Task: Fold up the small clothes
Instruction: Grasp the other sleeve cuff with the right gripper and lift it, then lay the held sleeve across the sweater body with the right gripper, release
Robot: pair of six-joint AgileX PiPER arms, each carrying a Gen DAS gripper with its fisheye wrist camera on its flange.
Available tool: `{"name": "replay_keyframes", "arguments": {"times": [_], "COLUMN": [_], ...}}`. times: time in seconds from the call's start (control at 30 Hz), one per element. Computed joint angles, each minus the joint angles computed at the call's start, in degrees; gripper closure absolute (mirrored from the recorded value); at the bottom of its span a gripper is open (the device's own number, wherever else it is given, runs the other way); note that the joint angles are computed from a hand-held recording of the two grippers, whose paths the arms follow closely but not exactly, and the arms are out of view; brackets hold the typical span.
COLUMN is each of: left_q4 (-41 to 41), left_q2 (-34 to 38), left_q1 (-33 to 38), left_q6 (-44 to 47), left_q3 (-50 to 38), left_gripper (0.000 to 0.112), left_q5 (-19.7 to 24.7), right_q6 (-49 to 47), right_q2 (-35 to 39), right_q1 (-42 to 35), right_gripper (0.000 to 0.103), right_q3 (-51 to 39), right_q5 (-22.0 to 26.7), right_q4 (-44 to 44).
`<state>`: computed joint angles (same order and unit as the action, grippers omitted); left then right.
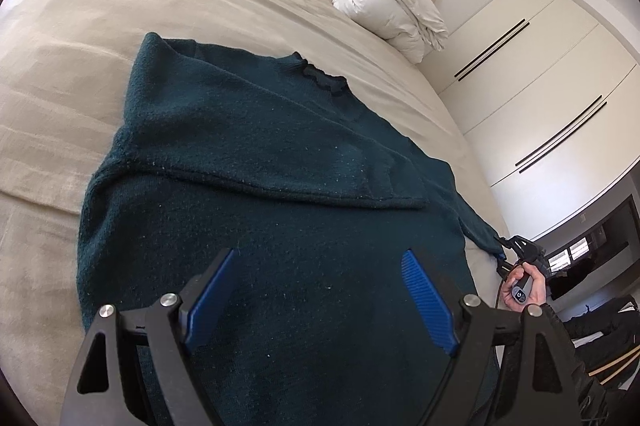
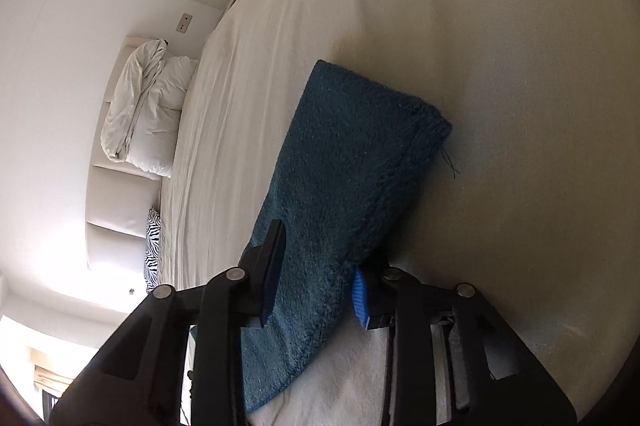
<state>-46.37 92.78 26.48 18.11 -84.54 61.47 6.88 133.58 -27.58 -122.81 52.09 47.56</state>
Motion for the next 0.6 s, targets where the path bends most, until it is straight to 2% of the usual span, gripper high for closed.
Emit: {"name": "replay_keyframes", "arguments": {"times": [0.13,0.17,0.23,0.33,0.43,0.47,0.53,0.57,0.6], "left_q4": [-0.76,-1.16,-1.85,-3.13,-5.12,-5.86,-6.71,-7.35,-7.73], "left_q2": [0.67,0.87,1.33,1.96,3.36,4.03,5.66,6.54,7.28], "left_q1": [0.75,0.89,1.22,1.38,1.46,1.35,0.78,0.44,0.12], "left_q6": [0.05,0.06,0.21,0.27,0.00,-0.17,-0.99,-1.09,-1.35], "left_q3": [-0.46,-0.65,-1.26,-2.08,-3.07,-3.46,-4.82,-5.48,-6.10], "left_gripper": [0.028,0.028,0.028,0.028,0.028,0.028,0.028,0.028,0.028], "left_q5": [0.31,0.36,0.61,0.73,1.00,1.06,1.40,1.52,1.71], "right_q6": [-0.02,-0.10,0.18,-1.63,-8.90,-11.88,-16.89,-18.12,-18.75], "right_q2": [-1.64,-2.19,-2.89,-0.67,-2.32,-3.22,-7.59,-9.36,-9.82], "right_q1": [3.24,4.58,8.78,17.29,29.20,34.05,43.66,48.22,52.09], "right_gripper": [0.090,0.093,0.093,0.093,0.093,0.093,0.094,0.094,0.094], "right_q3": [-4.95,-6.34,-10.93,-23.00,-25.68,-24.26,-14.83,-9.12,-5.71], "right_q5": [1.81,2.25,4.23,9.66,11.79,11.61,8.20,4.26,2.41], "right_q4": [-6.19,-8.04,-12.50,-19.37,-27.74,-31.11,-39.73,-44.91,-49.68]}}
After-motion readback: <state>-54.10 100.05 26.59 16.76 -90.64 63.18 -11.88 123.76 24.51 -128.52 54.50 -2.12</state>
